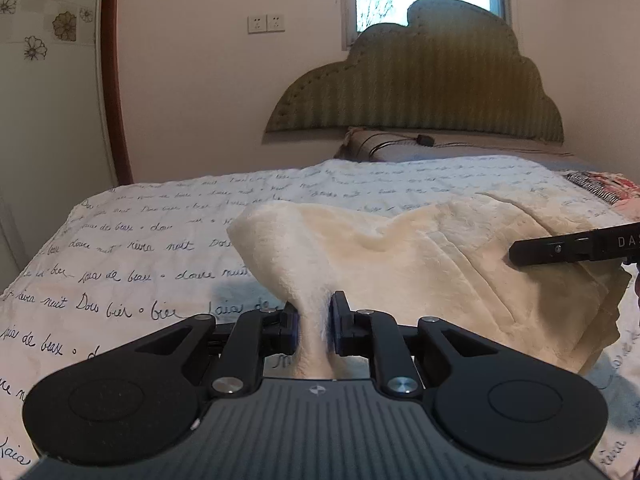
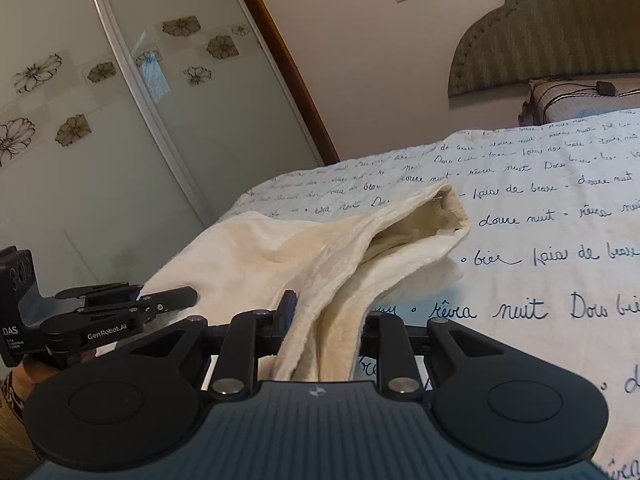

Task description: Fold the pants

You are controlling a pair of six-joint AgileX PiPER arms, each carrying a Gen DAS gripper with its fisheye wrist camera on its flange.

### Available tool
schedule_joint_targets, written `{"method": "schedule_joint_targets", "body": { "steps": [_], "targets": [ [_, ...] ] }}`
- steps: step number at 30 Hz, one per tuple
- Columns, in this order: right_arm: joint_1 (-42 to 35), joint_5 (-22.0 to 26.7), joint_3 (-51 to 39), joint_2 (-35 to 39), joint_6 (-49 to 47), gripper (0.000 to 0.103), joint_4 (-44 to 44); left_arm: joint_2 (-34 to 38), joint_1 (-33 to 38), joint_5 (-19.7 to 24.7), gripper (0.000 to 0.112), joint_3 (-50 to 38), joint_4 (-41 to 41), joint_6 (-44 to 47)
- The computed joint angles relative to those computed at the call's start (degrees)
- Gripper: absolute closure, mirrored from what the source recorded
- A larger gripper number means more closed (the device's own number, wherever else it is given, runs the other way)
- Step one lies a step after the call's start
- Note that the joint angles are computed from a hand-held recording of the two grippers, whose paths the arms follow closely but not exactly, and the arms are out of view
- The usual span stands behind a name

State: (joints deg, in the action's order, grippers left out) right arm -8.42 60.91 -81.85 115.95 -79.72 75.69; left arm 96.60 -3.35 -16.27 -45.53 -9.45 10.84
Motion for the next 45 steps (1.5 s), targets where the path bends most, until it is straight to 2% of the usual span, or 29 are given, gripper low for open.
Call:
{"method": "schedule_joint_targets", "body": {
  "steps": [3, 5, 6, 8, 10, 11, 13, 15, 16, 17, 18, 19, 20, 21, 22, 23, 24, 26, 27, 30, 32, 34, 35, 36, 37, 38, 42, 44, 45],
  "targets": [
    [3.4, -3.5, -2.9, 3.5, 3.7, 0.081, -2.8, 4.9, 1.7, 3.4, 0.093, -4.1, -3.1, 4.7],
    [4.5, -7.0, -2.2, 3.9, 5.2, 0.074, -4.3, 6.9, 1.8, 1.6, 0.091, -3.7, -6.3, 9.4],
    [4.3, -7.2, -2.3, 4.4, 7.0, 0.073, -5.0, 7.2, 1.8, -0.6, 0.089, -2.4, -5.7, 9.6],
    [2.9, -4.4, -4.2, 6.1, 11.4, 0.068, -6.8, 7.3, 1.7, -3.5, 0.081, -0.6, -5.1, 9.8],
    [1.5, -2.4, -4.7, 6.3, 13.1, 0.059, -9.5, 6.9, 1.9, -4.5, 0.066, 0.6, -5.8, 11.3],
    [0.7, -2.4, -3.6, 5.3, 12.5, 0.054, -10.7, 6.4, 1.6, -5.1, 0.061, 1.4, -9.1, 14.7],
    [-0.9, -4.8, 1.6, 0.9, 8.6, 0.051, -10.3, 5.3, -0.1, -9.7, 0.049, 3.9, -19.7, 25.0],
    [-1.9, -11.2, 9.2, -5.8, 3.1, 0.051, -6.2, 3.5, -2.1, -14.4, 0.049, 6.9, -26.7, 31.5],
    [-2.6, -12.6, 12.6, -9.0, -1.7, 0.049, -3.1, 2.1, -3.0, -15.5, 0.049, 8.2, -28.8, 33.0],
    [-3.2, -11.8, 14.9, -11.1, -5.8, 0.049, -0.6, 0.6, -3.5, -15.5, 0.049, 9.5, -29.3, 32.9],
    [-3.9, -8.6, 16.2, -11.9, -8.6, 0.049, 1.3, -1.2, -3.9, -14.4, 0.048, 10.5, -29.9, 33.1],
    [-4.6, -3.2, 16.5, -11.5, -9.2, 0.047, 1.8, -2.5, -4.6, -13.3, 0.047, 11.3, -30.9, 34.0],
    [-4.7, 1.0, 16.2, -10.7, -8.8, 0.042, 1.2, -3.2, -5.6, -12.7, 0.046, 11.9, -32.9, 36.3],
    [-3.8, 2.8, 16.8, -10.5, -9.1, 0.041, 0.4, -3.1, -6.9, -13.7, 0.044, 12.5, -35.5, 38.9],
    [-3.1, 2.4, 17.4, -10.6, -9.5, 0.04, -1.4, -2.0, -8.7, -16.9, 0.043, 13.4, -37.4, 40.5],
    [-1.8, -0.3, 18.0, -11.1, -9.8, 0.041, -3.4, -0.7, -9.6, -19.3, 0.043, 13.9, -37.8, 41.1],
    [0.3, -5.3, 19.3, -11.7, -9.5, 0.041, -5.1, 0.3, -9.8, -20.5, 0.042, 14.2, -37.3, 40.8],
    [1.9, -9.6, 21.7, -12.0, -9.9, 0.041, -4.3, -0.2, -8.3, -19.9, 0.042, 14.7, -35.1, 38.1],
    [1.8, -10.5, 23.6, -13.5, -10.1, 0.041, -2.7, -1.5, -8.1, -19.3, 0.044, 15.0, -36.8, 38.8],
    [0.4, -8.6, 28.4, -19.0, -13.5, 0.04, 0.4, -7.2, -6.1, -19.6, 0.043, 18.6, -34.7, 33.8],
    [-0.3, -6.8, 30.8, -20.9, -15.8, 0.036, 1.1, -10.4, -3.8, -16.0, 0.043, 19.8, -32.4, 31.0],
    [1.2, -9.1, 32.2, -21.1, -15.8, 0.032, 0.7, -10.7, -1.9, -10.3, 0.042, 19.4, -29.7, 30.2],
    [2.6, -11.8, 32.3, -20.6, -14.3, 0.032, -0.4, -9.4, -2.2, -9.4, 0.043, 18.9, -31.0, 32.1],
    [4.4, -15.4, 32.6, -20.5, -11.2, 0.032, -2.1, -8.1, -3.4, -10.7, 0.043, 19.0, -33.4, 34.3],
    [5.2, -18.0, 33.4, -21.0, -8.6, 0.032, -3.3, -6.7, -5.6, -14.3, 0.045, 19.4, -38.2, 37.2],
    [5.5, -19.5, 34.8, -22.1, -7.4, 0.032, -3.1, -6.2, -6.8, -16.1, 0.045, 19.7, -41.3, 39.0],
    [1.7, -15.0, 41.6, -28.8, -11.5, 0.029, 2.2, -11.5, -7.1, -13.8, 0.043, 22.9, -42.6, 34.2],
    [2.6, -17.7, 44.8, -34.0, -11.8, 0.017, 4.0, -15.2, -7.7, -11.2, 0.042, 23.9, -45.0, 33.0],
    [4.0, -20.3, 46.1, -36.8, -11.3, 0.016, 4.5, -16.8, -7.8, -9.2, 0.04, 24.0, -46.1, 32.3]
  ]
}}
